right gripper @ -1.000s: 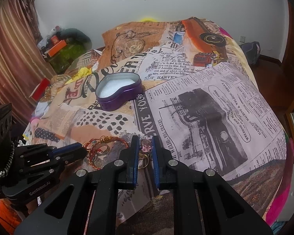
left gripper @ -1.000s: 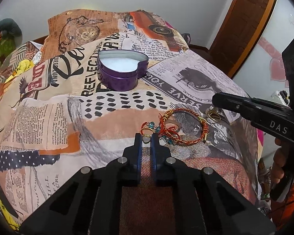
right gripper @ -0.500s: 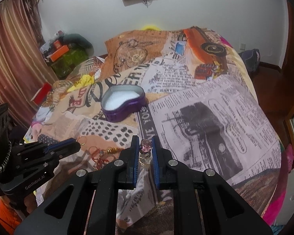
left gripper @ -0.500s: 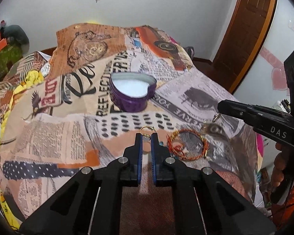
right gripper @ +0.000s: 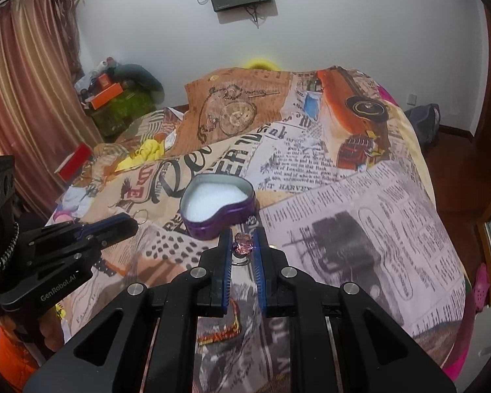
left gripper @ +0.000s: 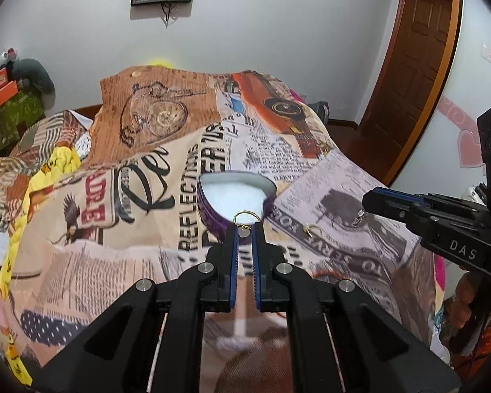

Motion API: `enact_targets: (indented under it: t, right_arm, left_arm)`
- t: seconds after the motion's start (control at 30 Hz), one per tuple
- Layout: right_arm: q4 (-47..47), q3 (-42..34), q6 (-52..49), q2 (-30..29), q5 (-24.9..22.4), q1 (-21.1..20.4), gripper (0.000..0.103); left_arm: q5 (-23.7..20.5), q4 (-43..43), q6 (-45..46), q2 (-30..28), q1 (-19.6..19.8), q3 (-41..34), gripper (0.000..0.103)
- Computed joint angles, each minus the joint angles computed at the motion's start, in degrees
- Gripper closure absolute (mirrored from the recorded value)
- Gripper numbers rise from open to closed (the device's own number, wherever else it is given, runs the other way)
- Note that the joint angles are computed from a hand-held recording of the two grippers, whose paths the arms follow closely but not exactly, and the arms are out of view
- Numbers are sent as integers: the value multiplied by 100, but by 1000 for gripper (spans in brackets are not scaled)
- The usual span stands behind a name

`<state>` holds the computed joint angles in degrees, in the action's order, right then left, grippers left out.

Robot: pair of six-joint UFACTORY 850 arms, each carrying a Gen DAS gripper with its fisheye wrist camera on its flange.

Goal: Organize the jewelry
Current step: 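Carry the earring with the right gripper into the purple heart tin, then open the right gripper to drop the earring inside the tin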

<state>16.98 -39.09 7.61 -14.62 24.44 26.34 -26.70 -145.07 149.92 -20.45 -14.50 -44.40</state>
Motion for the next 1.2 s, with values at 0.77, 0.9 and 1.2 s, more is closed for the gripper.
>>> enact_targets:
  t: [0.77, 0.9, 1.2]
  right_arm:
    - [-2218, -1365, 1256, -1092, -383, -410, 91]
    - [-2808, -1575, 1649, -1301, -563, -450, 92]
    - [-3652, -1922, 2240, -1635, -941, -506, 92]
  left_arm:
    - [189, 570, -528, -1098, 110, -1270, 96]
    - [276, 1159, -1149, -1311, 160, -1535, 97]
    - [416, 2060, -1951, -1587, 174, -1870, 97]
